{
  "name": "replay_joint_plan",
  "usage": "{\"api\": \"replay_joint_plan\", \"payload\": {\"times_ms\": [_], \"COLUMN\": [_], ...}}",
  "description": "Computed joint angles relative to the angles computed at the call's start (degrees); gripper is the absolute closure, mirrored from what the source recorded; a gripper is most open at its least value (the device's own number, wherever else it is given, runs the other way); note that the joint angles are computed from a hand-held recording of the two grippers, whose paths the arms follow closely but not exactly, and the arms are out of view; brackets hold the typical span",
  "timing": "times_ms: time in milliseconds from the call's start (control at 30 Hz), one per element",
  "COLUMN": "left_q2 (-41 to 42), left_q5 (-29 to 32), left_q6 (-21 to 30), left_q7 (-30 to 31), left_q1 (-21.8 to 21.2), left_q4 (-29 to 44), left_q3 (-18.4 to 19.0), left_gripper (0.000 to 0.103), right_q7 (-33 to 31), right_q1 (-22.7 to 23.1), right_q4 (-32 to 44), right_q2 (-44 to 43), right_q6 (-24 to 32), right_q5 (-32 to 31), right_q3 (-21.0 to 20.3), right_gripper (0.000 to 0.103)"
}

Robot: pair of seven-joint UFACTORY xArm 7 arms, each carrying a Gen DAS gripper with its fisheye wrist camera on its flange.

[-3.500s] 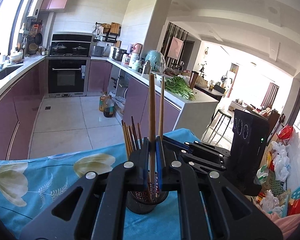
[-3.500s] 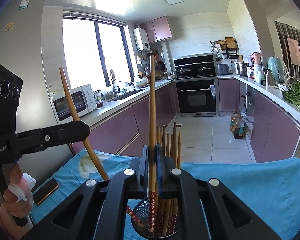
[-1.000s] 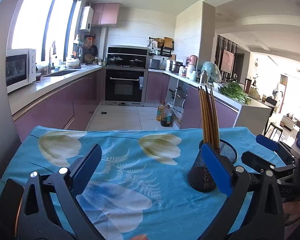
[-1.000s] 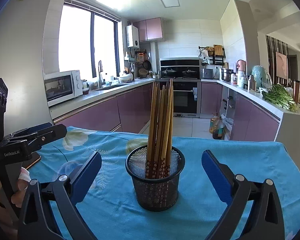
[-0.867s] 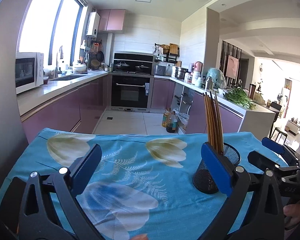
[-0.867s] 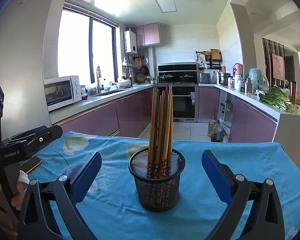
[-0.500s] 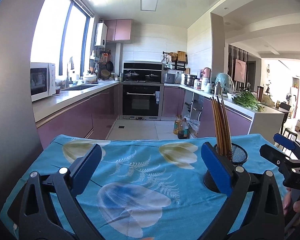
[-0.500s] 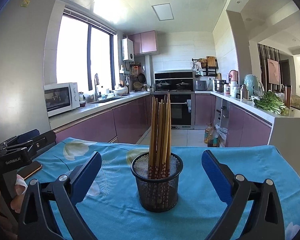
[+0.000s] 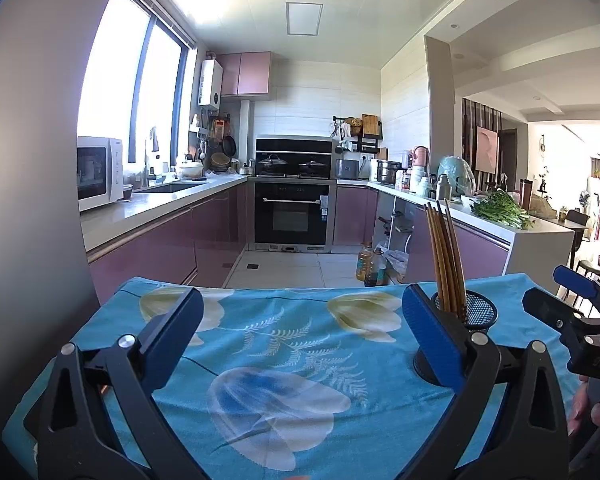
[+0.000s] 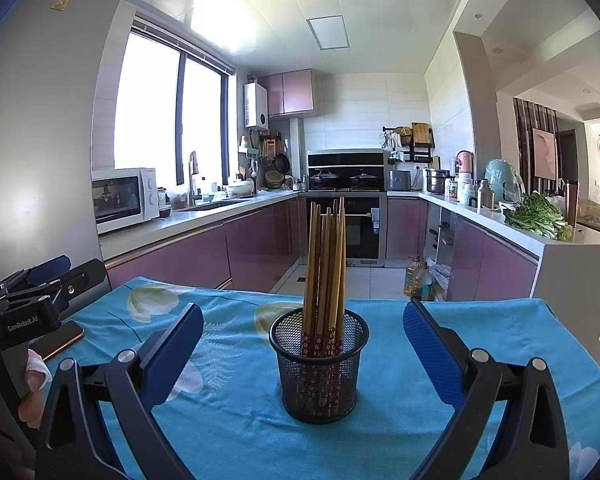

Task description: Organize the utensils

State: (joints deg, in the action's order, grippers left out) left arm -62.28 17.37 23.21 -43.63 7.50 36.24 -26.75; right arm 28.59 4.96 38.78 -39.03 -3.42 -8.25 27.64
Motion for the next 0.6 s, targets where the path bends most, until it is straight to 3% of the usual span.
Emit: {"api": "replay_joint_plan", "payload": {"times_ms": [600], "left_q2": [-0.93], "left_q5": [0.76], "left_q6": [0.38], "left_q7": [-0.71], "left_q1": [0.34], "left_q4": [-0.2], "left_q3": [-0.89], "left_gripper": [0.005], "right_q7": [0.9], "right_q1": [-0.47], "right_q4": [-0.27], "right_q2": [-0.76], "right_q6": [0.3], "right_q5": [-0.17], "right_q3": [0.2], "right_gripper": [0.006]}}
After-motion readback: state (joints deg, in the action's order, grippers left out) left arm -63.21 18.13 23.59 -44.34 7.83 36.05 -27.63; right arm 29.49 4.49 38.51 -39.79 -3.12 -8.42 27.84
